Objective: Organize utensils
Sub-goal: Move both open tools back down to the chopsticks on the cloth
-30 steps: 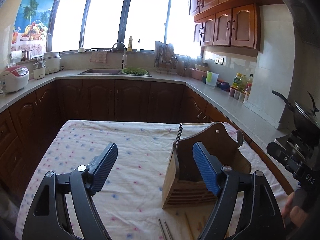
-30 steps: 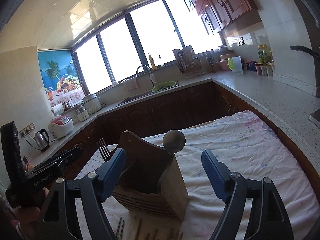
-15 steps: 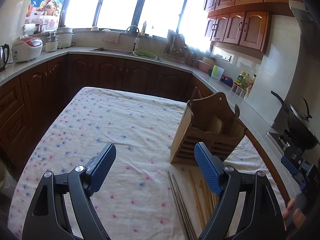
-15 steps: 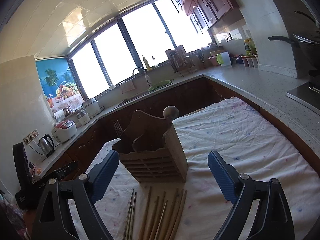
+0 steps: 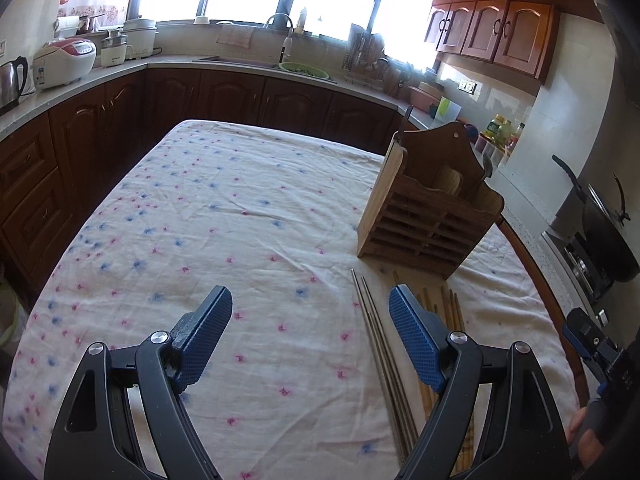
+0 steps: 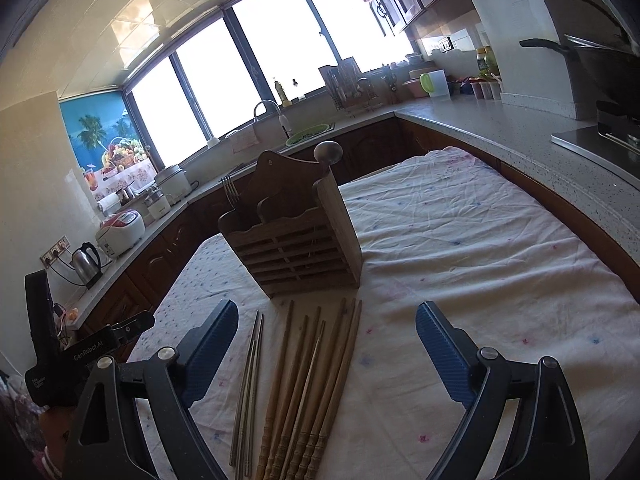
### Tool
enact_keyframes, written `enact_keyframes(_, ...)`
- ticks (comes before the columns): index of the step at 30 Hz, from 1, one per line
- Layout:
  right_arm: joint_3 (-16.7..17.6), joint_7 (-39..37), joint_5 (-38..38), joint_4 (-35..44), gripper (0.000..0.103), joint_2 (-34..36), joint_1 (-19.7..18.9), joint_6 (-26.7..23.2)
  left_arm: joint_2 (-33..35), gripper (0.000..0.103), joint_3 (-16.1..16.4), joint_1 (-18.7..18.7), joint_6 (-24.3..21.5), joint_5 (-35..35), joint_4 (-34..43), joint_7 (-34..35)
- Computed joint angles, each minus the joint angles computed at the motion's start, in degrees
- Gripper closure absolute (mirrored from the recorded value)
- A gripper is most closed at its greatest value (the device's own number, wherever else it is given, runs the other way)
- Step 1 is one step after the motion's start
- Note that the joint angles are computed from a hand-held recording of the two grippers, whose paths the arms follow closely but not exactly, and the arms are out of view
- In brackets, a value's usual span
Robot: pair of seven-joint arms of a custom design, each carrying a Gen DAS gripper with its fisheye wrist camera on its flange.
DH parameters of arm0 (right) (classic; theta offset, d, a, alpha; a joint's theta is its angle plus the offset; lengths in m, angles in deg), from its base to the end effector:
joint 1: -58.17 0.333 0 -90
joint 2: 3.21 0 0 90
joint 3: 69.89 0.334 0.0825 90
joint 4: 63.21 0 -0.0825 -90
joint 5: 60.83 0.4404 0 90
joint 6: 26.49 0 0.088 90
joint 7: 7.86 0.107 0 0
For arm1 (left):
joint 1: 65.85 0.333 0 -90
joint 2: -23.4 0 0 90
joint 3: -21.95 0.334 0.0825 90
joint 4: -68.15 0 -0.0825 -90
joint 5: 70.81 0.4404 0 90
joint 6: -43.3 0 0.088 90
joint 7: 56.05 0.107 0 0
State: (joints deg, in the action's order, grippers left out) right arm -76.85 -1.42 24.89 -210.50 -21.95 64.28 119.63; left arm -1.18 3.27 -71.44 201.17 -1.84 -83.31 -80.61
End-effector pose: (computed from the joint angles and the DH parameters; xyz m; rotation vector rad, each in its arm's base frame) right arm 0.4751 -0.0192 0.3791 -1.6689 1.3303 -0.1869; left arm 0.4009 -0.2180 0.3904 -2.0817 1.2080 -0.8654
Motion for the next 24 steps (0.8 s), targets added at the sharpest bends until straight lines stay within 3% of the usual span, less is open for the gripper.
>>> enact_keyframes(7, 0.67, 0.33, -0.95, -0.15, 0.015, 1.01, 0.29, 1.57, 1.96, 0.02, 0.56, -0.51, -0.14, -1.55, 0.83, 2.5)
enact_keyframes(10, 1.11, 1.42, -2.14, -0.03, 0.023, 1.47, 0.57, 2.18, 2.92, 0.02, 1.0, -0.77, -0.15, -2.69, 1.22, 3.93)
enact_keyframes(18, 2.0, 5.5, -6.39, 1.85, 0.058, 4.34, 1.36, 2.52, 6.56, 0.023, 2.85, -0.92, 2.08, -6.0, 3.25, 9.9)
enact_keyframes(24, 3.0, 8.76, -9.68, 4.97, 0.069, 7.84, 1.85, 1.73, 11.36, 0.033, 4.64, -0.77, 3.97, -10.31, 6.64, 17.5)
